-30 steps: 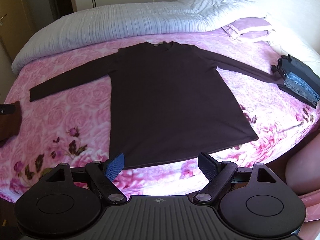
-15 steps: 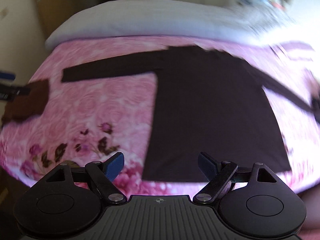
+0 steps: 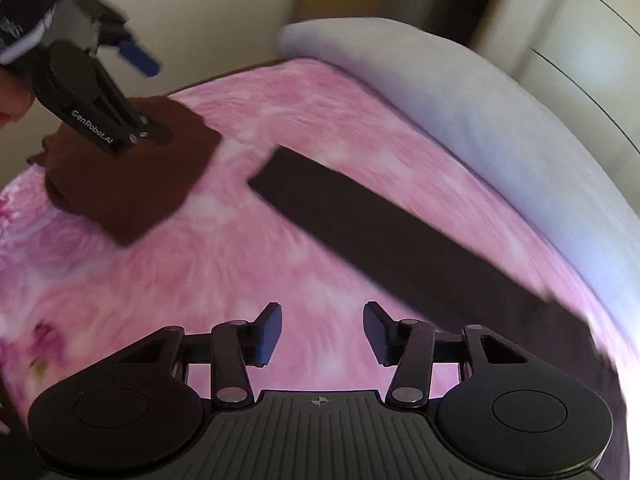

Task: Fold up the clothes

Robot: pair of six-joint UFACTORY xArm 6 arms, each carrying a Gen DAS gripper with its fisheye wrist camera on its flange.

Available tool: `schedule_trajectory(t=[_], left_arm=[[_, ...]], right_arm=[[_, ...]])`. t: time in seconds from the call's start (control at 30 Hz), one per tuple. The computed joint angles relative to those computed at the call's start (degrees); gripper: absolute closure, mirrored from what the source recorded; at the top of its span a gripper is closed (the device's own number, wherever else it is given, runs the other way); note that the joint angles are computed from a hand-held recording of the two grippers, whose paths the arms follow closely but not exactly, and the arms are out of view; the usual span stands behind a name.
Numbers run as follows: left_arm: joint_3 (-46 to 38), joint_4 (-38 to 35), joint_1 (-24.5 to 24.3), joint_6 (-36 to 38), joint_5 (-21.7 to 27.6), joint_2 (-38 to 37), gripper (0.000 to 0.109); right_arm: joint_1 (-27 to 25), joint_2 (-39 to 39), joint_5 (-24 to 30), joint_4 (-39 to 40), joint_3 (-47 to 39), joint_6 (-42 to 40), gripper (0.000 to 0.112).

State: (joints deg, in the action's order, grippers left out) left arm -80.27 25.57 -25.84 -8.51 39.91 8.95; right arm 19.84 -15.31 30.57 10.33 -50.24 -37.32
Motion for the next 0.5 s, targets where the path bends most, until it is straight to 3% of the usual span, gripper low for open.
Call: schedule_trajectory(t=[0.17, 0.3, 0.4, 0.47, 0.5], left_arm=[[-0.3, 2.64, 4.34, -3.01, -4.9, 4.14, 0.032], [1.67, 3.54, 6.69, -9.41, -7.02, 4.71, 0.032], [3.2, 2.91, 7.99, -12.84, -7.12, 4.58, 0.032], [4.38, 2.77, 8.41, -14.07, -6.85, 3.95, 0.032], [4.97, 2.71, 8.6, -14.66, -6.7, 3.63, 0.032]], right_arm=[[6.33, 20.86, -10.7, 5.51, -11.18, -12.85, 0.063], [8.46, 33.93, -13.88, -0.37, -20.34, -12.95, 0.068], [8.99, 40.11, -15.43, -7.04, -24.41, -12.56, 0.068], [8.97, 42.37, -18.3, -6.94, -25.77, -13.97, 0.069], [8.85, 43.15, -18.14, -7.31, -26.85, -13.41, 0.081]])
